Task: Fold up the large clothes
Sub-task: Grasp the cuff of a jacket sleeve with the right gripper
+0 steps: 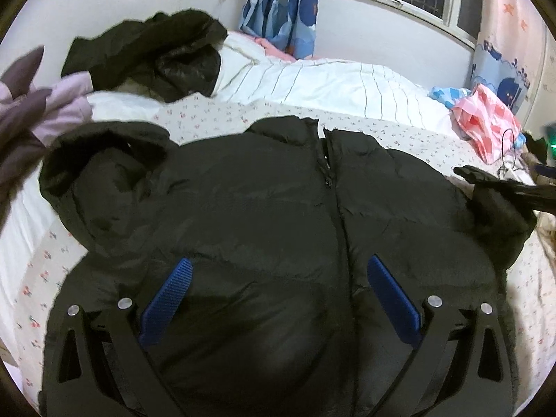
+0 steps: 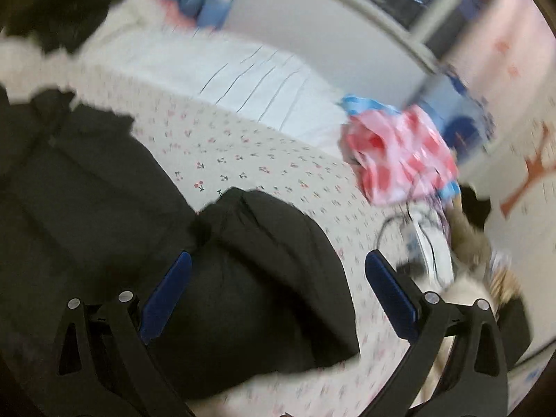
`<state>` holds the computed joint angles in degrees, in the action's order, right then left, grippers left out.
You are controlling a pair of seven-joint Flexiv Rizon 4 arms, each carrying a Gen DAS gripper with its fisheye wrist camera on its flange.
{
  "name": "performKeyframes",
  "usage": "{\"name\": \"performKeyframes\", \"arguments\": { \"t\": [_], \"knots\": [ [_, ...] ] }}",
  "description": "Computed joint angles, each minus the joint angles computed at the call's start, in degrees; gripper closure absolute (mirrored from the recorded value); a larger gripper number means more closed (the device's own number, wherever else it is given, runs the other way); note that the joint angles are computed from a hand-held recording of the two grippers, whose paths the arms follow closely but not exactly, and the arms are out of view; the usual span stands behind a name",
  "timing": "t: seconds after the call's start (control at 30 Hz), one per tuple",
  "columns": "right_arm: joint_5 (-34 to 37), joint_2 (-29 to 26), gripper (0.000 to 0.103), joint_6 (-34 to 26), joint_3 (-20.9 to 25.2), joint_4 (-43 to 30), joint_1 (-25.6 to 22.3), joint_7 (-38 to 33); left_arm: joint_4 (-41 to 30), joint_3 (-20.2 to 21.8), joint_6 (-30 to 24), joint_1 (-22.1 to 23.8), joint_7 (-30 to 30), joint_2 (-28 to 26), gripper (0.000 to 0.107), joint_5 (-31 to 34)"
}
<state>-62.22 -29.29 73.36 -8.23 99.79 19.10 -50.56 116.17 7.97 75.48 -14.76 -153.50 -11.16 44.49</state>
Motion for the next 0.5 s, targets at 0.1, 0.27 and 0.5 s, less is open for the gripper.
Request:
{"name": "performKeyframes", "arguments": {
  "t": [0.1,0.27,0.5],
  "knots": [
    [6.57,-7.71,0.007,-5.39,2.58,-8.39,-0.08,-10.2,-0.4,0.13,-0.26,-0.06,0.15,-0.49,0.01,0.32],
    [18.56,-15.8,0.037,-13.44,4.23,-19.25,-0.81,-20.76,0.47,-0.4,0.93,0.92,3.66,-1.16,0.01,-2.86],
    [35.67,-10.65,0.09,-0.81,-0.69,-14.86,-8.7,-3.37,1.02,0.58,1.86,0.36,5.6,-1.19,0.01,-5.09]
  ]
}}
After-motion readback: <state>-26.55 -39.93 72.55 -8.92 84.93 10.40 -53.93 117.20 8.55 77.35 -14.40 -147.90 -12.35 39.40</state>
